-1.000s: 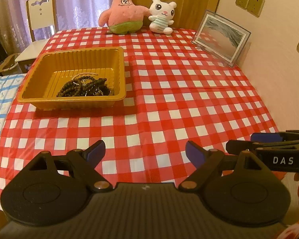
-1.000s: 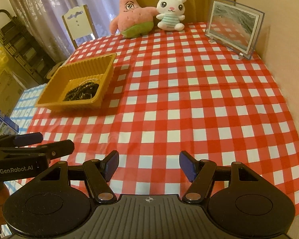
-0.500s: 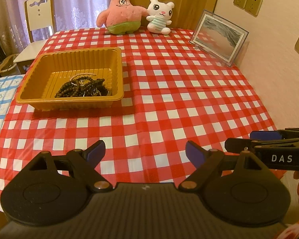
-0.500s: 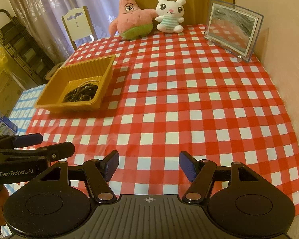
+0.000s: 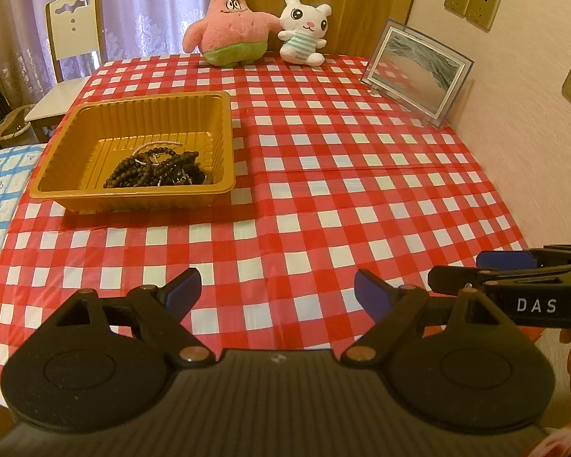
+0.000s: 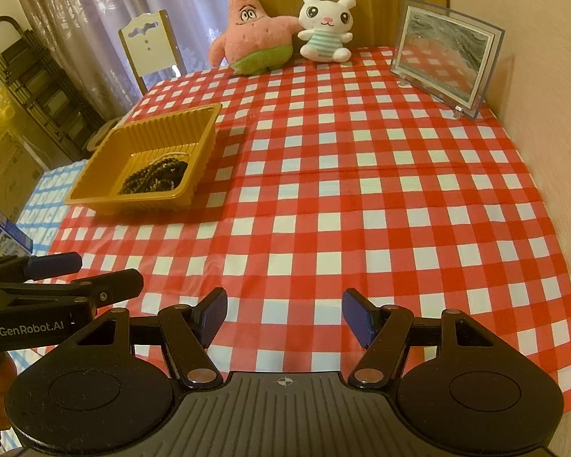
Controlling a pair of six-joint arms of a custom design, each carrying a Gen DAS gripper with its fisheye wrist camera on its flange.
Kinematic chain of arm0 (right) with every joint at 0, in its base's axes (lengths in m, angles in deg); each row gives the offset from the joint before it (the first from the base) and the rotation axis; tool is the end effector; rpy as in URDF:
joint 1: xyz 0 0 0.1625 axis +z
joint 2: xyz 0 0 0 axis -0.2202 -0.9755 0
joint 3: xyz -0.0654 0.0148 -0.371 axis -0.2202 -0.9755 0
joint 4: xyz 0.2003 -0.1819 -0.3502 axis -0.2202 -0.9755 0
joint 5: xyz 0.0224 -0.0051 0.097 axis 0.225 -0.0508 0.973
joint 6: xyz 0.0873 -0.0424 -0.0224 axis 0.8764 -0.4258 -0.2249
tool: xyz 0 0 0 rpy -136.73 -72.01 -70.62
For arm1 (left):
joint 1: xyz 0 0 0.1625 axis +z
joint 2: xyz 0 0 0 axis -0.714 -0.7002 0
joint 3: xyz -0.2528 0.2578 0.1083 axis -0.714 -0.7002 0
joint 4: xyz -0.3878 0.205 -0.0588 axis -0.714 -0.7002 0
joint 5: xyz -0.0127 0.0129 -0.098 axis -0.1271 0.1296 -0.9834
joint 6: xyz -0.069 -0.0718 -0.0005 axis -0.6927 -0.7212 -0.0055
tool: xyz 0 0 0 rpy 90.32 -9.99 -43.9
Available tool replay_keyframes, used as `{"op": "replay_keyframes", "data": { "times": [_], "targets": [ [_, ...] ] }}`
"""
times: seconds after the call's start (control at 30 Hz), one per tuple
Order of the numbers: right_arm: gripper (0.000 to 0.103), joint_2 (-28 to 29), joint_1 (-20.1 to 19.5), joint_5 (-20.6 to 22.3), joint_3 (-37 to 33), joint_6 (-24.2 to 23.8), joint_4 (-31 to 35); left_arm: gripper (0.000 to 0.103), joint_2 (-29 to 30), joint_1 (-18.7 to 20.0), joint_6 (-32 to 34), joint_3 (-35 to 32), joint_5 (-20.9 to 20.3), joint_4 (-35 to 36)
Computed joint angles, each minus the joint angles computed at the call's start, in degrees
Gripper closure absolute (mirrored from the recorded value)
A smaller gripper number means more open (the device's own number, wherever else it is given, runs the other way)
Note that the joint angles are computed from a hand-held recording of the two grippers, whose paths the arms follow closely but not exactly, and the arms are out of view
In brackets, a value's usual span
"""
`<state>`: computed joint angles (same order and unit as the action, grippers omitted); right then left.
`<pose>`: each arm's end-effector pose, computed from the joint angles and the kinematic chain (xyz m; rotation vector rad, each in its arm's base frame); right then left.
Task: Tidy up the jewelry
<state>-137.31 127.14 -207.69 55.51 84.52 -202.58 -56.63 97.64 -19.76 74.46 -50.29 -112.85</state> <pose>0.3266 -0.5533 0.1770 0.0850 -2.4827 0.8538 -0.2182 -0.5968 0.2906 0.7251 2.4286 -0.6041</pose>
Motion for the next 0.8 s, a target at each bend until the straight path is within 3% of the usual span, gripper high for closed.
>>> {"op": "replay_keyframes", "data": {
  "times": [0.8],
  "targets": [
    [0.036, -0.22, -0.11, -0.08, 0.06, -0.21, -0.01, 0.017, 0.16, -0.4, -0.1, -0.03, -0.04, -0.06]
  ]
}}
